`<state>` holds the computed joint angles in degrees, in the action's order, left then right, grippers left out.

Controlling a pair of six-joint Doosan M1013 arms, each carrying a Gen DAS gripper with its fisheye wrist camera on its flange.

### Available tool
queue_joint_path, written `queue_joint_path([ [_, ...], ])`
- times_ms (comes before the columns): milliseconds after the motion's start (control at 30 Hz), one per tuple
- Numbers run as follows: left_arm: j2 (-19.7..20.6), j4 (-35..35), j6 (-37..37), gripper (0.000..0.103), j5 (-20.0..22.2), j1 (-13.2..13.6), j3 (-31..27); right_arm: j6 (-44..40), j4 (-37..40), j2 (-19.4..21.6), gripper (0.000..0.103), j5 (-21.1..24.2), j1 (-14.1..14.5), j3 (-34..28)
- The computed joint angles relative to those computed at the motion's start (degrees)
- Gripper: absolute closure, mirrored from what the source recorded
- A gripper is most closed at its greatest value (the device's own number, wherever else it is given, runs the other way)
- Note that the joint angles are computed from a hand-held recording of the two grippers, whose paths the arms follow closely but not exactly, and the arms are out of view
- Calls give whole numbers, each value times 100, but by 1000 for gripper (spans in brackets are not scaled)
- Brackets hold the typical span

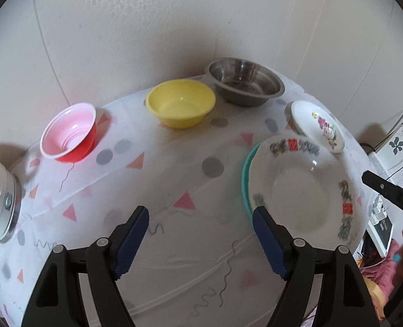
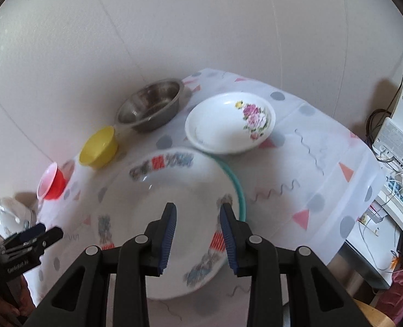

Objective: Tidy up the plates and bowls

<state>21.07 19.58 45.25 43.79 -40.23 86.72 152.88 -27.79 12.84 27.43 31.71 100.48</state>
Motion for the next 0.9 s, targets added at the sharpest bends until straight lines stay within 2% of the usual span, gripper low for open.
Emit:
queue_joint_path([
  [167,336,-205,251,19,164,37,-565,-662,540,105,69,-60,-356,-175],
  [333,756,-386,503,19,412,22,-1275,-1547,1314,294,69,125,-764,-415],
  [400,913,-632,720,19,365,39,-1531,-1842,1639,345,69,78,-902,-444],
  [533,1219,-1187,1037,19,337,90,-1982,-2832,2810,467,69,-116,-1241,-472],
  [600,1413,-1439,1145,19,462,106,-2256,-3276,3328,526,69,-116,-1365,-490],
  [900,2150,-1928,1535,21,1105,103,-3297,-4418,4437,771,69,75,-1655,-650],
])
